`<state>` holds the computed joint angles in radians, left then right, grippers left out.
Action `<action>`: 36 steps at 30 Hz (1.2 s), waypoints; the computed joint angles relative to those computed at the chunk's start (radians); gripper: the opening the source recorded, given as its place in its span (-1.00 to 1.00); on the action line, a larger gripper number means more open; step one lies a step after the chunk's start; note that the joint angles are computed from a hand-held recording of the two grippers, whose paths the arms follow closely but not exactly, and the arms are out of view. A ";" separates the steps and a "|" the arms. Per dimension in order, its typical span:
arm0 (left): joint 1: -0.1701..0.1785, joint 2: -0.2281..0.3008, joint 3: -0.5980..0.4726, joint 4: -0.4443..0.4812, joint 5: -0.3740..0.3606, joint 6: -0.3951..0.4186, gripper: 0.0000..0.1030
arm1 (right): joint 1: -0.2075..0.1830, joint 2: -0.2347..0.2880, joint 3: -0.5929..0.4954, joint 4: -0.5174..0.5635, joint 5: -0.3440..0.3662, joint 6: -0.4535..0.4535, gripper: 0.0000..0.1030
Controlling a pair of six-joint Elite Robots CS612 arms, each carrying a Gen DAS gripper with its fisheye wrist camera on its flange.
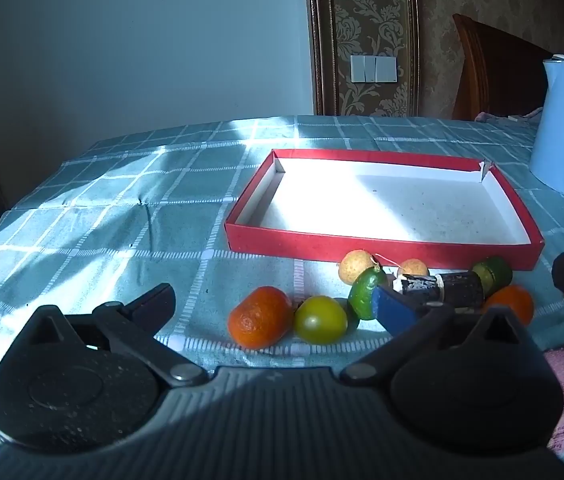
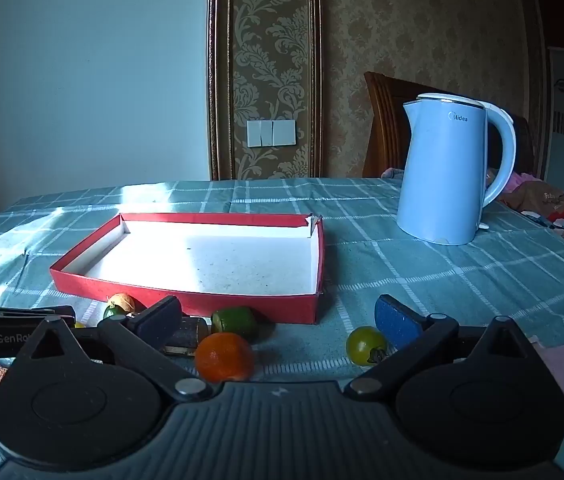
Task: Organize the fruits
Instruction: 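Move the right tool toward the small green tomato on the cloth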
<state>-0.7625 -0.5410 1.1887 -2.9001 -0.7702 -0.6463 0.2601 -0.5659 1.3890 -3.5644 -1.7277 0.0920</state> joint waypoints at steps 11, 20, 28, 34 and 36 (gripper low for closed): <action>0.000 0.006 -0.003 0.006 0.003 -0.001 1.00 | -0.001 0.007 -0.007 0.032 0.021 0.007 1.00; 0.004 0.006 -0.002 0.025 -0.013 -0.014 1.00 | -0.011 0.013 0.006 -0.059 0.073 -0.020 1.00; 0.007 0.009 -0.006 0.030 -0.028 -0.011 1.00 | -0.014 0.008 -0.003 0.017 0.102 -0.032 1.00; 0.007 0.012 -0.011 0.037 -0.029 -0.013 1.00 | -0.011 0.012 -0.005 0.013 0.082 -0.047 1.00; 0.008 0.012 -0.011 0.037 -0.032 -0.013 1.00 | -0.011 0.011 -0.005 0.015 0.080 -0.047 1.00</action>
<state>-0.7548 -0.5289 1.1773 -2.8627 -0.8022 -0.6598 0.2489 -0.5550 1.3842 -3.5492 -1.6480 0.0450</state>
